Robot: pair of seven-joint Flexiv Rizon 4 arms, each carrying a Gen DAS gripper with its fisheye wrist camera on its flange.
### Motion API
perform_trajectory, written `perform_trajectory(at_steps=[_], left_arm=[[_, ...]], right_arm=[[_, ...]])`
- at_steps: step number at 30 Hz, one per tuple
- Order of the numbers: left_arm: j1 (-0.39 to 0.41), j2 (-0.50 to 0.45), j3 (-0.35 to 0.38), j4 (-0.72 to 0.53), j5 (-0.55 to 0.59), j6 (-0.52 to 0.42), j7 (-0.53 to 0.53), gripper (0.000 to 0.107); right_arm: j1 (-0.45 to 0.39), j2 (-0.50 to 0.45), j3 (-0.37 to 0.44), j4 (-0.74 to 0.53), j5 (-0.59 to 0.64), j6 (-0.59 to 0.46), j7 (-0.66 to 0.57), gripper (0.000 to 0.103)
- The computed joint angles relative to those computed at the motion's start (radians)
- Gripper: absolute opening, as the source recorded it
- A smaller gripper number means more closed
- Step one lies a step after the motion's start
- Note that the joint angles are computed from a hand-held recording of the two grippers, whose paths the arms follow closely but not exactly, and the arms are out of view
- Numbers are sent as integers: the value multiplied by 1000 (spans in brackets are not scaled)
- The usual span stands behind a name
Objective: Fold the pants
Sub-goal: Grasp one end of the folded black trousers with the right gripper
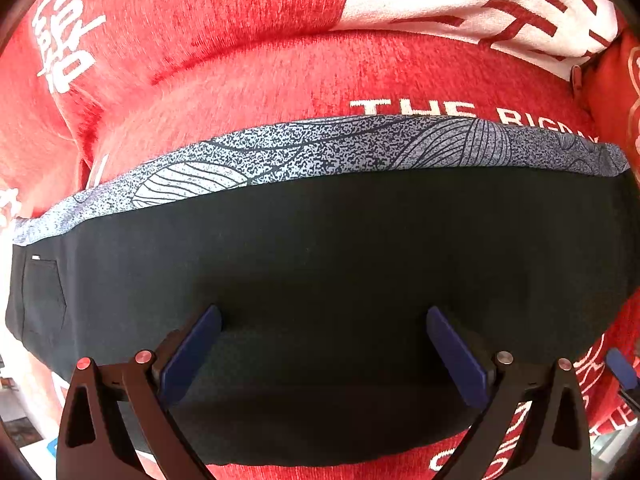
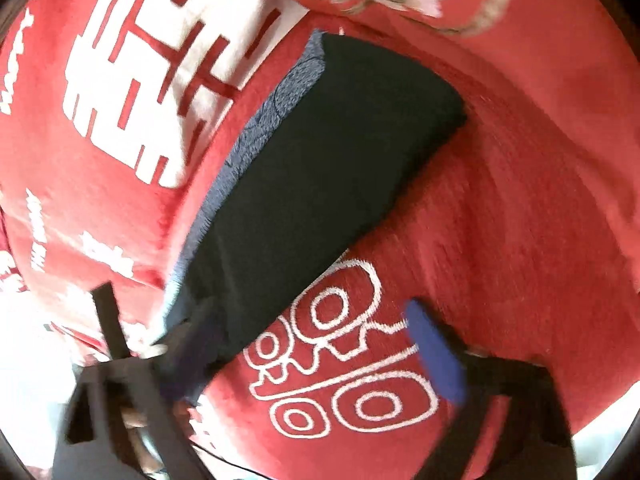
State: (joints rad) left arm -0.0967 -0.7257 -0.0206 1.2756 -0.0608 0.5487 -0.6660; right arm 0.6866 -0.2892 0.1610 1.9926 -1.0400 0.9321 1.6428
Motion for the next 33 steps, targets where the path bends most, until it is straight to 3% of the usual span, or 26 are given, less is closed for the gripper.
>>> perform_trajectory(at_steps=[2,6,14,20,23,26,28,31,33], left_arm=[[-2,1,1,2,3,3,-3,103],[-6,10,0,20,8,29,-1,103],[-8,25,-3,45,7,50,7,103],[3,36,-11,67,-6,66,33,103],[-9,49,-5,74,11,79,42,103],[7,83,-34,93,-31,40,81,94],[26,115,-63,115,-88,-13,128,93],[37,159,-91,194,-156,11,209,93],[20,151,-78,207,-154,-11,198,93]], right_arm=[[5,5,-29,32,-117,32,144,49],[10,4,-23,54,-212,-37,301,49],[-3,15,7,69,-273,-188,382,49],[-34,7,10,62,-263,-239,333,55],[-53,11,8,62,-257,-213,335,56],[-70,26,21,64,-196,-174,286,15],[-67,38,21,65,-198,-172,263,13],[-65,44,30,34,-137,-190,135,13],[-58,44,31,4,-100,-215,54,13]])
